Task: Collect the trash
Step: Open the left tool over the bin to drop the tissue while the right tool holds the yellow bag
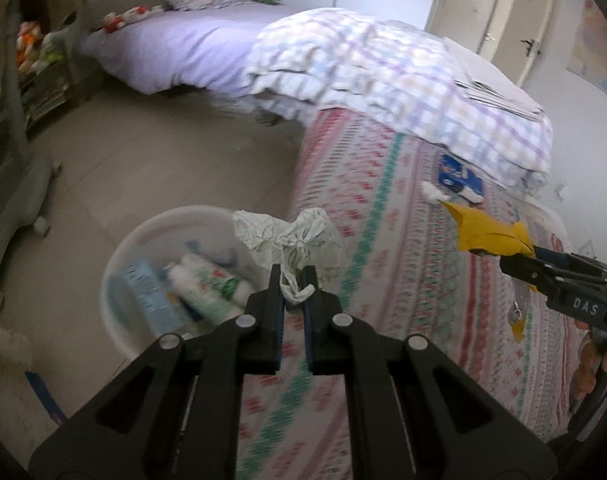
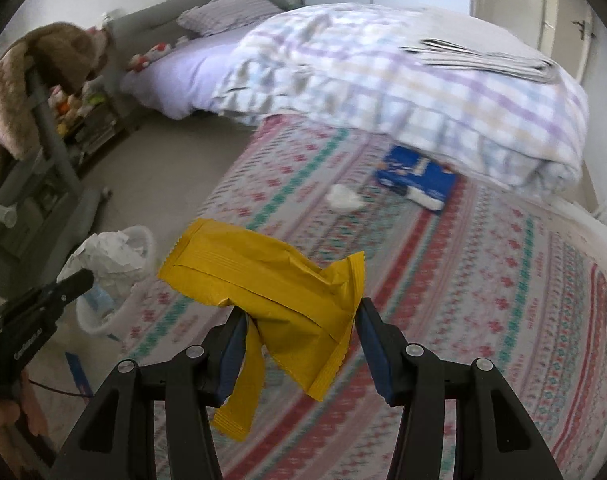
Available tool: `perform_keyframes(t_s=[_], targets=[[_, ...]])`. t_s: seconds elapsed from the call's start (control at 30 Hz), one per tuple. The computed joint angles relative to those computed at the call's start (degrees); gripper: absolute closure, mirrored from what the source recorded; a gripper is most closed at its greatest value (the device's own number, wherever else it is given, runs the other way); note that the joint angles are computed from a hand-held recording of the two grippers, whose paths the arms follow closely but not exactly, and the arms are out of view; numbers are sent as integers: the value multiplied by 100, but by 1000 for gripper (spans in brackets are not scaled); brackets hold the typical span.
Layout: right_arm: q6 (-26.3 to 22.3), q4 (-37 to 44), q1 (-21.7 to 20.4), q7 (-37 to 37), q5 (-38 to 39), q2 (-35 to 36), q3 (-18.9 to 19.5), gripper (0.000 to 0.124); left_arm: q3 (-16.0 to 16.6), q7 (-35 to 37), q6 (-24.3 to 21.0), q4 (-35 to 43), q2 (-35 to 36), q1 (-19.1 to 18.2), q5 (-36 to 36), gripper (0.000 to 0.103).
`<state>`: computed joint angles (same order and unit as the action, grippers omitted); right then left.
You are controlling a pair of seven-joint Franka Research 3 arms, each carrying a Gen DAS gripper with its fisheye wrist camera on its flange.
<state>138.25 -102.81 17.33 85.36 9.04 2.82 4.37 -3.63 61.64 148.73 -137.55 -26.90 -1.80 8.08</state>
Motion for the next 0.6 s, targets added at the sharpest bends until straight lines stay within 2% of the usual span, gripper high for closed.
perform_keyframes(t_s=[0.27, 0.43, 0.47, 0.5, 0.53, 0.57, 0.6], targets=[[-46, 202, 247, -66, 180, 253, 165, 70, 205, -86, -196, -298, -305, 298, -28, 94], [18, 305, 425, -74, 138, 418, 223, 70, 313, -72, -52, -468, -420, 407, -49, 92], [33, 327, 460, -85, 138, 455, 238, 70, 239, -135, -43, -482, -436, 508, 63, 85], [48, 335, 493, -86, 128, 479, 247, 70, 215, -146, -92, -478, -442, 547, 119, 68], [61, 357, 528, -74, 100, 514, 253, 70, 184, -190, -118, -485, -450, 601, 184, 58], [76, 375, 560, -62, 61, 548, 254, 70, 108, -301, -133, -488, -458, 702, 306, 40], [84, 386, 591, -49, 19, 575, 254, 70, 55, -390, -153, -502, -483, 783, 425, 34]])
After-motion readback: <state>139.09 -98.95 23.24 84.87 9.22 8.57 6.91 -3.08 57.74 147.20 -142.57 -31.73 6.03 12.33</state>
